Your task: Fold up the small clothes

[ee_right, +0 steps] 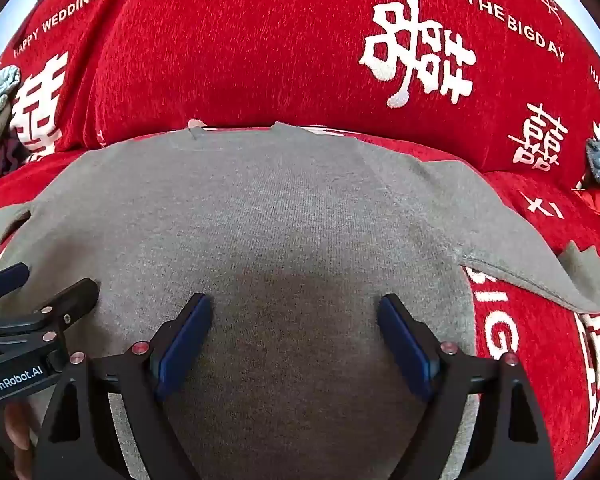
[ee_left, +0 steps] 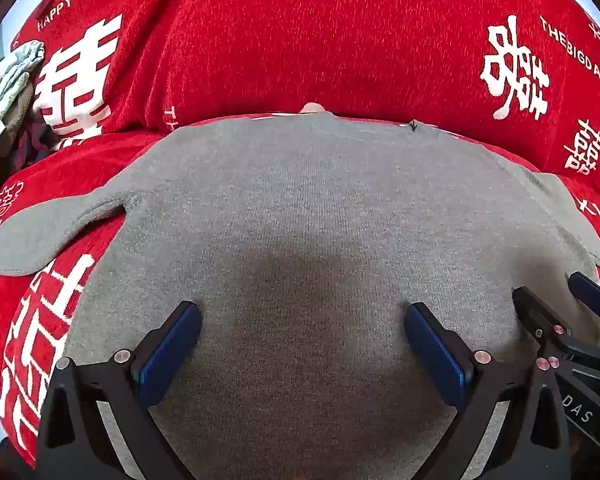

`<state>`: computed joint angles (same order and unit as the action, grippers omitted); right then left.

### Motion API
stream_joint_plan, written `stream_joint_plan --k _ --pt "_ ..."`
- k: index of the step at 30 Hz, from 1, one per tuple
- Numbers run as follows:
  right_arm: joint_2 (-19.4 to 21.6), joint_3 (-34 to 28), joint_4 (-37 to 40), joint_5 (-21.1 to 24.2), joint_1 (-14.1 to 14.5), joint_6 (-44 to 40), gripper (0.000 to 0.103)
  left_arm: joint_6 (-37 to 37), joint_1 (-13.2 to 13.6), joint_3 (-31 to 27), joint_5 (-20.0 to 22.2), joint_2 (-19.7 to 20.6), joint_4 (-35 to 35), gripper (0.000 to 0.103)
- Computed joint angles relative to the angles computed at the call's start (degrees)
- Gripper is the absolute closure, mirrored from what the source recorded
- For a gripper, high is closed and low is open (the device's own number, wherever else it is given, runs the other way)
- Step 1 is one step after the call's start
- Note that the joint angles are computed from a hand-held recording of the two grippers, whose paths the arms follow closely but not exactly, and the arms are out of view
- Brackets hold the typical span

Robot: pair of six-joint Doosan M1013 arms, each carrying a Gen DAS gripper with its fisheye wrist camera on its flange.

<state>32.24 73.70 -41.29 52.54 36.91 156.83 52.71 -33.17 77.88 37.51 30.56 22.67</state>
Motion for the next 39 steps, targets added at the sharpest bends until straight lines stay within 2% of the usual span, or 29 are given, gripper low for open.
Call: stream_joint_plan --k 9,10,11,19,24,32,39 --pt "0.06 -0.40 0.08 0.29 0.24 -0.15 0.015 1.54 0.20 -1.25 1.14 0.29 -1.46 0.001" --pt "0.45 -1.21 0.20 0.90 0.41 -0.44 0.015 0.15 0.07 -0.11 -0.13 -0.06 -0.29 0.001" --pt "-0.11 0.32 -0.31 -0.81 0.16 0.87 0.015 0.21 0.07 -0.18 -0.06 -0.04 -0.34 0.001" --pt "0.46 -0.74 -0.45 0.42 0.44 0.57 0.015 0.01 0.07 0.10 -0.16 -0.15 -0.15 0.001" --pt "0.59 -1.01 0.13 0.63 0.31 0.13 0.014 1.03 0.02 -0.89 1.62 0.26 -0.99 0.000" --pt "0.57 -0.86 -0.29 0.70 0.42 0.44 0.014 4.31 0.47 -4.04 7.41 1.43 -6.27 0.001" --pt "0.57 -0.92 -0.17 0.67 0.38 0.31 0.014 3.82 0.38 -3.83 7.11 1.35 -6.02 0.001"
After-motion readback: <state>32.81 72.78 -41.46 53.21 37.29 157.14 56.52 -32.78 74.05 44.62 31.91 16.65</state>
